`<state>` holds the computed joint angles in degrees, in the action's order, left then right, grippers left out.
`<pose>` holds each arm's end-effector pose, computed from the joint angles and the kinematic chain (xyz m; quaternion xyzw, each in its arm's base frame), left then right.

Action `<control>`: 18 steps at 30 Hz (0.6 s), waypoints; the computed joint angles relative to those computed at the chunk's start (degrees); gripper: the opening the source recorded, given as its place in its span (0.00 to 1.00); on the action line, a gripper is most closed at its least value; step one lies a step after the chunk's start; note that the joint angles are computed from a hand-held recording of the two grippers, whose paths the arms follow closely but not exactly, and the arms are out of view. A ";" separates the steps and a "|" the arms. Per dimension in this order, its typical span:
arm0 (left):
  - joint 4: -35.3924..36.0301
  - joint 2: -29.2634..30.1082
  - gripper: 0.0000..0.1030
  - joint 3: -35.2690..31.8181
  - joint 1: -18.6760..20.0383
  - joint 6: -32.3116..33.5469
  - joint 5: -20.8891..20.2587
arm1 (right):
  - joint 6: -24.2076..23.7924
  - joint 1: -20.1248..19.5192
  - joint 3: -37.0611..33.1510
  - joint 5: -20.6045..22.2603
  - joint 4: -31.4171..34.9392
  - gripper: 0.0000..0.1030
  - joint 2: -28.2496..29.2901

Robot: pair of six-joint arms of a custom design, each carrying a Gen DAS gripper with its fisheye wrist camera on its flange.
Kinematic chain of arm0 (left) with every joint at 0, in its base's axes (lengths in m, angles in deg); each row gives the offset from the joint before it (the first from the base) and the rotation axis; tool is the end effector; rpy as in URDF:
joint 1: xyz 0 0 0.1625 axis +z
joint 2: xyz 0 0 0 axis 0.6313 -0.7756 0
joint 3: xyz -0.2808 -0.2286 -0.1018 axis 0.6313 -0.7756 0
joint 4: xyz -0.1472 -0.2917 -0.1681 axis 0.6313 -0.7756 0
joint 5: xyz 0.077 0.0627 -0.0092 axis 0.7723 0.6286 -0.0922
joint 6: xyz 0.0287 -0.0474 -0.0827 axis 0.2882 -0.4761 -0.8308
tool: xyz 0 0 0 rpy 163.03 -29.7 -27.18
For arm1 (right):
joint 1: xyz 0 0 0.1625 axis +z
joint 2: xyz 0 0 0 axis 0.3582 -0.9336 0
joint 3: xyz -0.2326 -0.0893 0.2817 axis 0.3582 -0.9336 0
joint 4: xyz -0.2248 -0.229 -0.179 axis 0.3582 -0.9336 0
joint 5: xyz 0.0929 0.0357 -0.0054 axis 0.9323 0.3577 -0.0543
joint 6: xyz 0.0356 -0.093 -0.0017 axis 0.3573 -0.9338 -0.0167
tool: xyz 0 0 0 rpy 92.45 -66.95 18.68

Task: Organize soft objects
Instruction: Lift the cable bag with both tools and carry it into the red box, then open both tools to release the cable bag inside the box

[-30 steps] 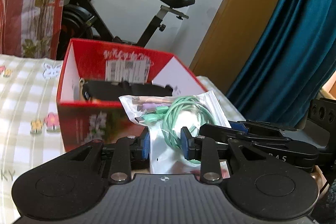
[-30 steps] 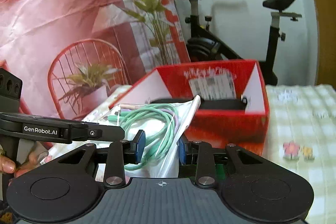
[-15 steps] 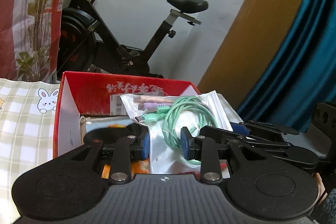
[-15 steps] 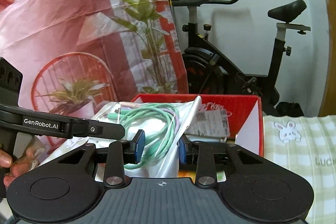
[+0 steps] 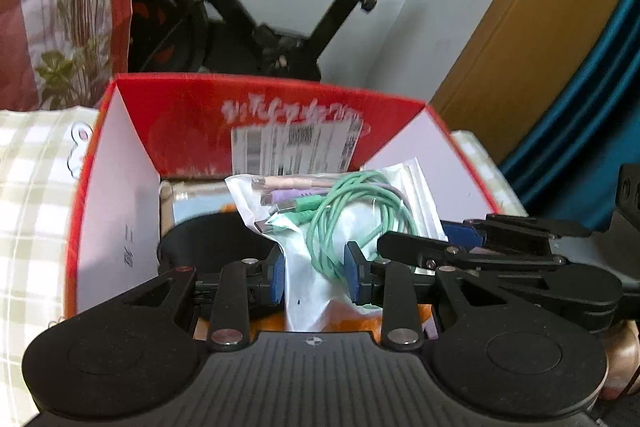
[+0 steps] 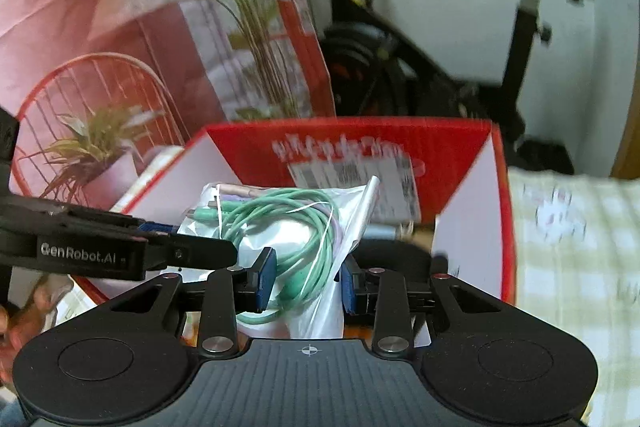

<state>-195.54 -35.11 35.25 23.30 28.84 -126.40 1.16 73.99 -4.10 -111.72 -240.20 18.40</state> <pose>-0.2118 -0.7681 0.0665 0.2924 0.9239 -0.1993 0.1453 0.1584 -0.6885 0.1197 0.1110 -0.8913 0.3854 0.2117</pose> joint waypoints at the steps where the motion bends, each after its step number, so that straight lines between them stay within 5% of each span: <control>1: 0.43 0.00 0.31 0.08 0.01 0.11 0.34 | 0.60 -0.08 -0.24 -0.33 0.58 0.30 0.21; 11: 6.89 1.58 0.29 -1.81 -0.42 0.43 4.41 | 5.44 1.73 -5.61 -11.51 9.30 0.31 4.17; 18: 6.85 0.25 0.31 -0.83 -0.60 0.01 4.84 | 7.49 2.08 -7.66 -14.43 12.14 0.32 5.22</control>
